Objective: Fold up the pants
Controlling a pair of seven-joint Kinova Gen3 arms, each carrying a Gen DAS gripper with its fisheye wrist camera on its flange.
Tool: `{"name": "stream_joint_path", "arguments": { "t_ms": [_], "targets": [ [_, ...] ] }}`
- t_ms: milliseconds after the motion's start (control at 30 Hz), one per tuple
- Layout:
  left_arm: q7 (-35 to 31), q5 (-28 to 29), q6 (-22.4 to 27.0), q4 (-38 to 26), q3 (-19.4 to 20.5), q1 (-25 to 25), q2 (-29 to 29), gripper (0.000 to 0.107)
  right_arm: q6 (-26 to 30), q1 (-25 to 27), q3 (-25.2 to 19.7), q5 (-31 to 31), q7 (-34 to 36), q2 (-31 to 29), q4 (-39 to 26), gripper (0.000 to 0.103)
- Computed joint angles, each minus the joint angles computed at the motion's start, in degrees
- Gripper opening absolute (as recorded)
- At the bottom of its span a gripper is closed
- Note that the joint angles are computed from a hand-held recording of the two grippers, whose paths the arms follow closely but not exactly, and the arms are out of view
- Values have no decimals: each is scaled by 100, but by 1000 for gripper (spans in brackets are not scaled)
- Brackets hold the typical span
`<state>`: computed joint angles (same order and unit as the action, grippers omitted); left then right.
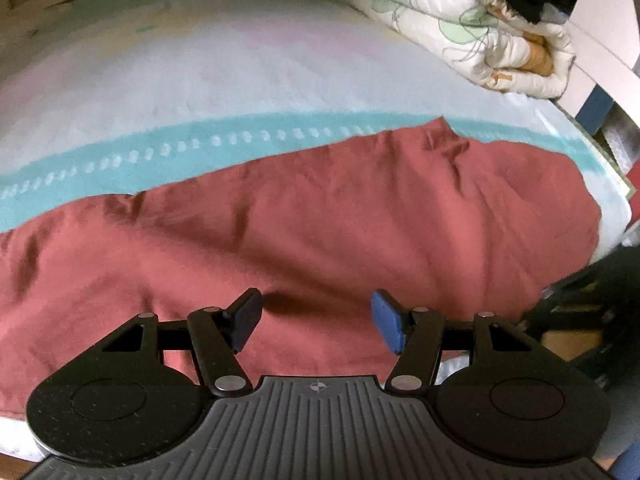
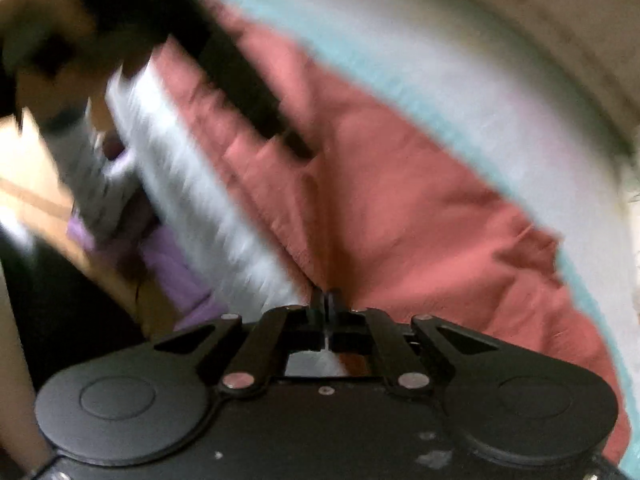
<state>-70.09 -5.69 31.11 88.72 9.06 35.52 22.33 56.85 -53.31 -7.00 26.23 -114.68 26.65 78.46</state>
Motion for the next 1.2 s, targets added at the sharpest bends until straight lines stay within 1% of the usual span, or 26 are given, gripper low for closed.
{"name": "stream_joint_path", "arguments": {
  "t_ms": [33,100,133,200,233,267,300,367,433,467,533,567,600,633,667,700,767,867,933,1033,1067,1133,1200],
  "targets": [
    [2,-48,33,-49,-16,44,49,59,53,-53,37,9,95,108,-44,3],
    [-130,-91,278,-227,34,56,187,59,111,-327,368,-44,4,155,-124,4],
    [-257,-19,496,-360,115,-9,297,59,23,-395,556,-206,-181,93,-82,5],
    [-265,-79,651,-427,38,90,337,59,-305,-523,957,-441,-647,-169,205,12],
    [-259,-136,625,-392,0,147,318,59,-459,-614,1223,-512,-880,-336,362,16],
    [-256,-202,675,-415,-29,205,320,59,-570,-714,1488,-614,-1113,-473,460,26],
    [-254,-256,694,-416,-51,246,322,59,-589,-765,1754,-785,-1346,-589,492,34],
    [-204,-336,657,-377,-93,311,310,59,-380,-829,2284,-958,-1812,-791,479,36],
    [-180,-373,696,-400,-97,335,318,59,-215,-849,2815,-1046,-2278,-1041,612,40],
    [-202,-351,704,-403,-75,304,317,59,-47,-906,3081,-1050,-2511,-1106,619,43],
    [-198,-306,701,-403,-52,276,312,59,253,-946,3601,-1116,-2977,-1234,702,44],
    [-226,-265,720,-425,-28,237,320,59,340,-876,3751,-1139,-3210,-1343,812,46],
    [-235,-238,731,-431,-18,221,322,59,503,-777,3795,-1096,-3443,-1402,857,46],
    [-241,-230,727,-423,-19,216,319,59,724,-625,3732,-967,-3676,-1464,893,47],
    [-242,-235,724,-422,-25,222,322,59,951,-420,3563,-803,-3909,-1485,950,51],
    [-221,-266,727,-421,-45,256,320,59,1181,-155,3299,-603,-4137,-1509,1020,56],
    [-236,-300,729,-426,-56,265,332,60,1413,376,2813,-412,-4595,-1694,1225,61],
    [-210,-332,750,-448,-72,295,351,61,1290,1169,2052,-381,-5294,-1958,1668,64],
    [-218,-327,756,-455,-64,286,356,62,1144,1700,1554,-356,-5668,-1996,1851,64],
    [-253,-305,724,-426,-48,257,344,62,860,2493,798,-379,-5763,-1969,2021,63],
    [-263,-297,709,-414,-44,249,342,62,766,2758,550,-404,-5728,-1921,2023,61],
    [-258,-304,702,-409,-55,258,342,62,483,3255,37,-362,-5794,-1909,2133,51],
    [-245,-327,710,-415,-71,279,348,63,517,3665,-489,-304,-5684,-1759,2055,36]
  ]
}}
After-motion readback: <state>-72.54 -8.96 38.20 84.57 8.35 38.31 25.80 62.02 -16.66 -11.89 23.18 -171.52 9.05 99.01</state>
